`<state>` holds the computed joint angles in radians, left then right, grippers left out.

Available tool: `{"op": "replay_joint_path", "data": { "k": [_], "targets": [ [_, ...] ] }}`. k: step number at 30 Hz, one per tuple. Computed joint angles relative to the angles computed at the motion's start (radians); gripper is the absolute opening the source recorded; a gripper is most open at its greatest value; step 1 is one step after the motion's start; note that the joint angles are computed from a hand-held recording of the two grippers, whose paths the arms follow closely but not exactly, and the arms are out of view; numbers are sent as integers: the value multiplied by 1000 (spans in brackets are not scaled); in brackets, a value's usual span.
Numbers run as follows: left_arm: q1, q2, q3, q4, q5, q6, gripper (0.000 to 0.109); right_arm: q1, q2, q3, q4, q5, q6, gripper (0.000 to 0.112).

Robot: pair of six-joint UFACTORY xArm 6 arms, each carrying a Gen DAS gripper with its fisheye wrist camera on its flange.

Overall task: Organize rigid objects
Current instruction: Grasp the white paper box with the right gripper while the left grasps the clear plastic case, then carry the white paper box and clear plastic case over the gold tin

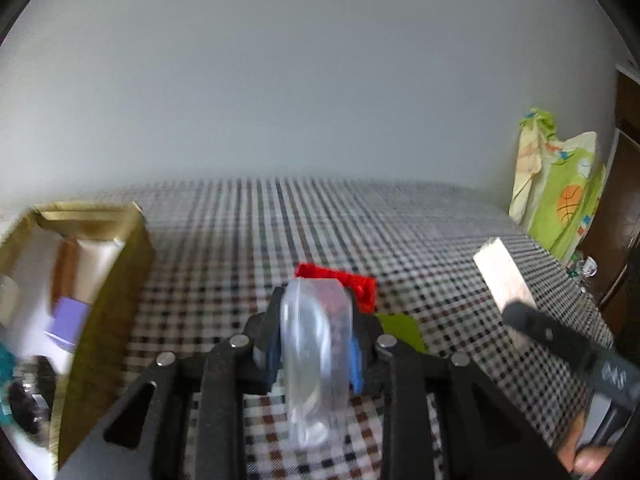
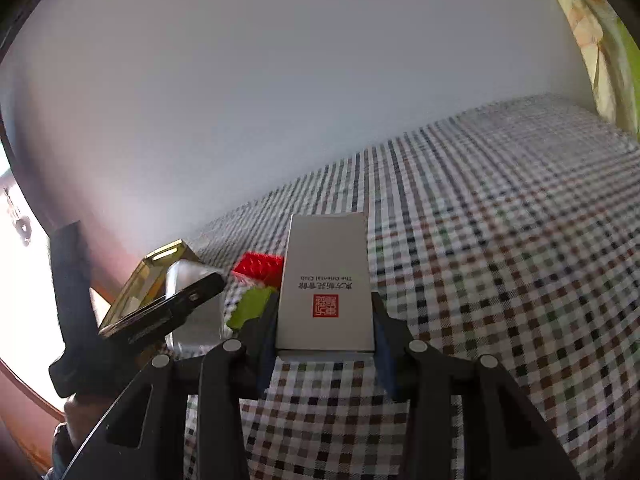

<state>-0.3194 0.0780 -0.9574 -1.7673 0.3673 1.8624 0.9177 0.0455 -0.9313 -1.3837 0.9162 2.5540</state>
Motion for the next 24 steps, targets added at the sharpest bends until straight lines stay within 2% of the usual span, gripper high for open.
{"op": "replay_joint_path", "data": {
  "k": [2,6,11,18,24],
  "targets": [
    [13,-43,39,-114,-2,125,25,42,14,-30,27,104,-50,43],
    [55,-100,93,-214,16,225,25,92,46,-80,60,239,-115,43],
    [63,-127,110,-215,28,213,25,104,61,-104,70,278,-148,43],
    [100,-189,167,-167,99,175,25,114,79,-130,77,338,-214,43],
    [99,-233,211,-142,123,156,25,129,100,-159,100,379,-259,43]
  ]
}}
